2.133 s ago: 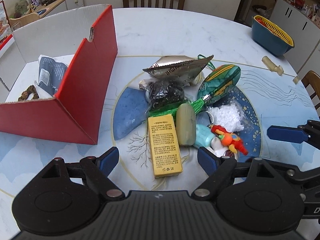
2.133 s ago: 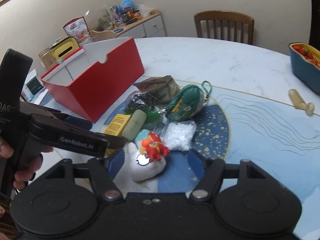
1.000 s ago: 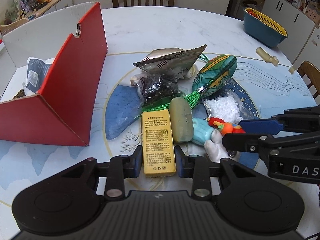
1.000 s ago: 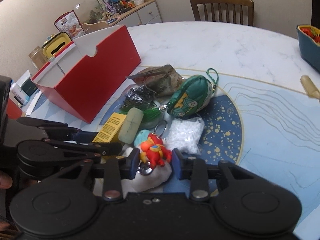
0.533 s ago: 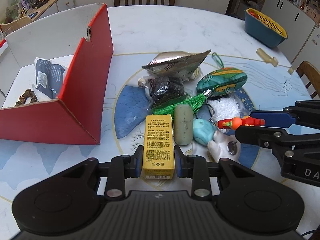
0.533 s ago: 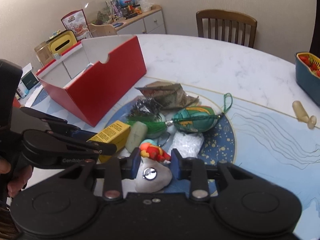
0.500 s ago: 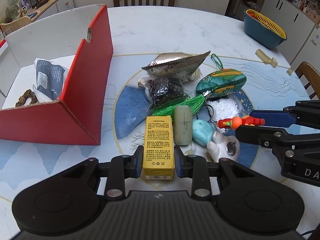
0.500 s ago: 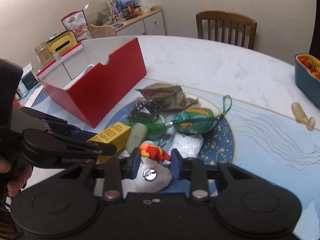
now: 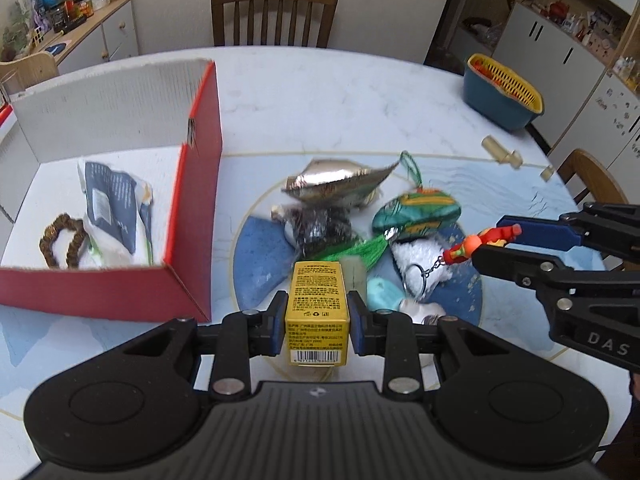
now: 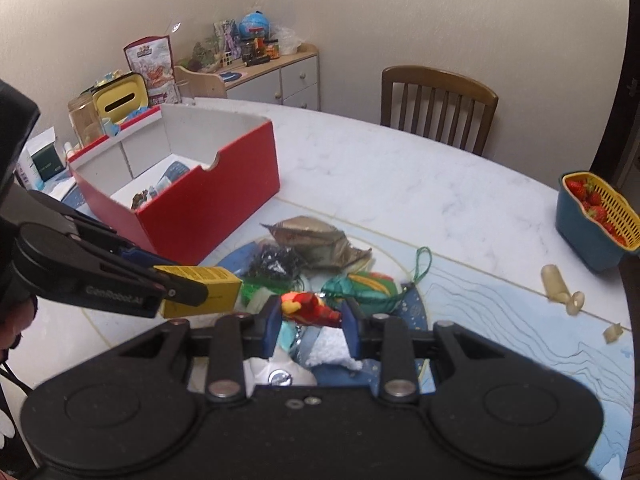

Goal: Organize objects
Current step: 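Carry yellow box with left tool while right tool carries keychain into box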

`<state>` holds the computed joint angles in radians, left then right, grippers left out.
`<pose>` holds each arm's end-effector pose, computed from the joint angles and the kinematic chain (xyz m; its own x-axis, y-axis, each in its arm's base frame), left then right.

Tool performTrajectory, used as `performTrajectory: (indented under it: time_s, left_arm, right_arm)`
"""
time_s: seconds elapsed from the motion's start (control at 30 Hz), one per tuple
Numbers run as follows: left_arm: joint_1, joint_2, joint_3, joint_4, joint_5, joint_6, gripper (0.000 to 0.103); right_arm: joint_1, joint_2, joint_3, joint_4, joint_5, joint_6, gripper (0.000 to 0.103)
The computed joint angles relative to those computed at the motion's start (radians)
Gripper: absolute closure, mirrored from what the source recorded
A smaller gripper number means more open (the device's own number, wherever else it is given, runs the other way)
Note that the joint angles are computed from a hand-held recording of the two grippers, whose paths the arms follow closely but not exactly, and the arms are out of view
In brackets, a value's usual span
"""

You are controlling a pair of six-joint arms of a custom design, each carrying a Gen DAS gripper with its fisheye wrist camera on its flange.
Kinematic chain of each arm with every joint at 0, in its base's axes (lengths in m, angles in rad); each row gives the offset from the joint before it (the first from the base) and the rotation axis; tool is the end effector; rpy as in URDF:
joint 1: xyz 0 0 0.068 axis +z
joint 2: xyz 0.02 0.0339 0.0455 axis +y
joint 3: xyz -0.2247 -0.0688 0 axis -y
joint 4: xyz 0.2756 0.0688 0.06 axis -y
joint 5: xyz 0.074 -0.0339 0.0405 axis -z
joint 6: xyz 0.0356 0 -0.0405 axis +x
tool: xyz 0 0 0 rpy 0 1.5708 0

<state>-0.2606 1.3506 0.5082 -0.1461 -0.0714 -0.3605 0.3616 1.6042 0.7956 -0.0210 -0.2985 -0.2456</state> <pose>0.2513 -0.0644 0.0756 -0.8324 -0.1422 -0.5356 -0.0797 0.9872 -0.1382 0.3088 0.1280 0.1005 -0.5419 -0.4534 -0.7077 -0.6759 0.7356 0.0463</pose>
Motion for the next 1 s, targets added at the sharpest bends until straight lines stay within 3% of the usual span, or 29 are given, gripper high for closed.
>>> performTrajectory:
  time_s: [0.5, 1.0]
  left_arm:
    - [0.219, -0.219, 0.013, -0.106, 0.140, 0.161, 0.073]
    - [0.625, -0.202, 0.117, -0.165, 0.312, 0.404, 0.073]
  right_arm:
    - [0.105, -0.024, 0.102, 0.006, 0.078, 0.096, 0.072]
    - [0.292, 0.147, 0.357, 0.004, 0.183, 0.161, 0.072]
